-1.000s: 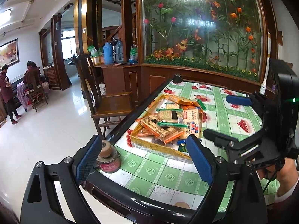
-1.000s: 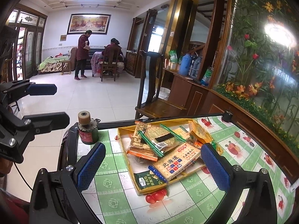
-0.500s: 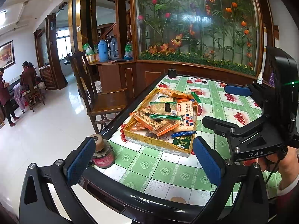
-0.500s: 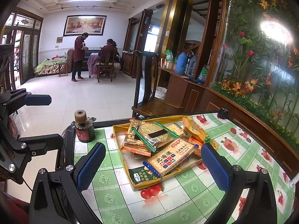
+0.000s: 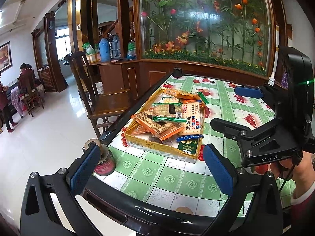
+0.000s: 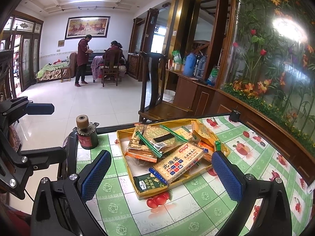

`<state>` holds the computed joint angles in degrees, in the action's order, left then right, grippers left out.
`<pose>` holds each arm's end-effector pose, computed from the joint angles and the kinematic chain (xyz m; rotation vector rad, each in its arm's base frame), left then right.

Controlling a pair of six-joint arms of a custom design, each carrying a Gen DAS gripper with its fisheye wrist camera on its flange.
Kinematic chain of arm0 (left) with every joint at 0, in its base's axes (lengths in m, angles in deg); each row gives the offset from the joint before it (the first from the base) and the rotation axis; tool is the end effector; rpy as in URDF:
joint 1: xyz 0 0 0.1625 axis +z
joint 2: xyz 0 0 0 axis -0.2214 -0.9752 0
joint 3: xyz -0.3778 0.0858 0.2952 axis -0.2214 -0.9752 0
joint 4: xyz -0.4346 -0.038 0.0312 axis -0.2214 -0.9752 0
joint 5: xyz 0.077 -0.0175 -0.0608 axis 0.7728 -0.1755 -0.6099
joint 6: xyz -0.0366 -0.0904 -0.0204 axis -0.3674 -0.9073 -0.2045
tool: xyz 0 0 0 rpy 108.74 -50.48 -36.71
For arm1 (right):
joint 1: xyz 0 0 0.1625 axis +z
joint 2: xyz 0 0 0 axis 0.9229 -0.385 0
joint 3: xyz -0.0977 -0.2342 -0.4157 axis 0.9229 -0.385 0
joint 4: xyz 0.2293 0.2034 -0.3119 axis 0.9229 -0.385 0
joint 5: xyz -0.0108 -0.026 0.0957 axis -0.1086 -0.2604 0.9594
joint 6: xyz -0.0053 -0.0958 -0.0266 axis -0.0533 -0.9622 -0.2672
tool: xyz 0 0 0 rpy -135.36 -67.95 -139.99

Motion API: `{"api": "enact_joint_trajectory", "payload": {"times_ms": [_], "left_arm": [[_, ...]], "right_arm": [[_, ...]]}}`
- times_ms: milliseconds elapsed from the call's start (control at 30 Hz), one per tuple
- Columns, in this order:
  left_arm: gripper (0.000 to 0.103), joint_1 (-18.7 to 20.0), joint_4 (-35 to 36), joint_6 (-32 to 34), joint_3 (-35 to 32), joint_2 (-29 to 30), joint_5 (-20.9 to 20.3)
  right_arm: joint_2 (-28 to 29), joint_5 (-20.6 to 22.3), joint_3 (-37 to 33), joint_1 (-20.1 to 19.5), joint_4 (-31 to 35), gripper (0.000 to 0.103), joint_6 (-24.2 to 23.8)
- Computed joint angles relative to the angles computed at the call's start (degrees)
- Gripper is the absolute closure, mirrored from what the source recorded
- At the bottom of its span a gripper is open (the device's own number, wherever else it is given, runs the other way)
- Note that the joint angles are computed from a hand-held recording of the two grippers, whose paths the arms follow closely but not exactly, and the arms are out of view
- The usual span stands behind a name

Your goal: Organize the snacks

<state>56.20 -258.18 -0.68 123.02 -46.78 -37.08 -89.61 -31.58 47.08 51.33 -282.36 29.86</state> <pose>-0.0484 -0.3563 0.2854 0.3448 2.0309 -1.1946 0.3680 -0.4408 -0.0169 1.6081 -2.1405 0.8639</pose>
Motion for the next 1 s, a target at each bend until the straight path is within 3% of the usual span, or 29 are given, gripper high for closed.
{"api": "enact_joint_trajectory", "payload": {"times_ms": [667, 900, 1000], "left_arm": [[0.000, 1.7, -0.6, 0.9, -1.2, 1.2, -1.3], [0.000, 0.1, -10.9, 7.1, -0.5, 6.1, 2.3], [0.000, 0.3, -8.5, 5.7, -0.6, 4.3, 0.6]], "right_arm": [[0.0, 0.1, -0.3, -0.4, 0.6, 0.000, 0.0], [0.5, 0.7, -0.8, -0.8, 0.7, 0.000, 0.0], [0.7, 0.8, -0.7, -0.8, 0.7, 0.000, 0.2]]}}
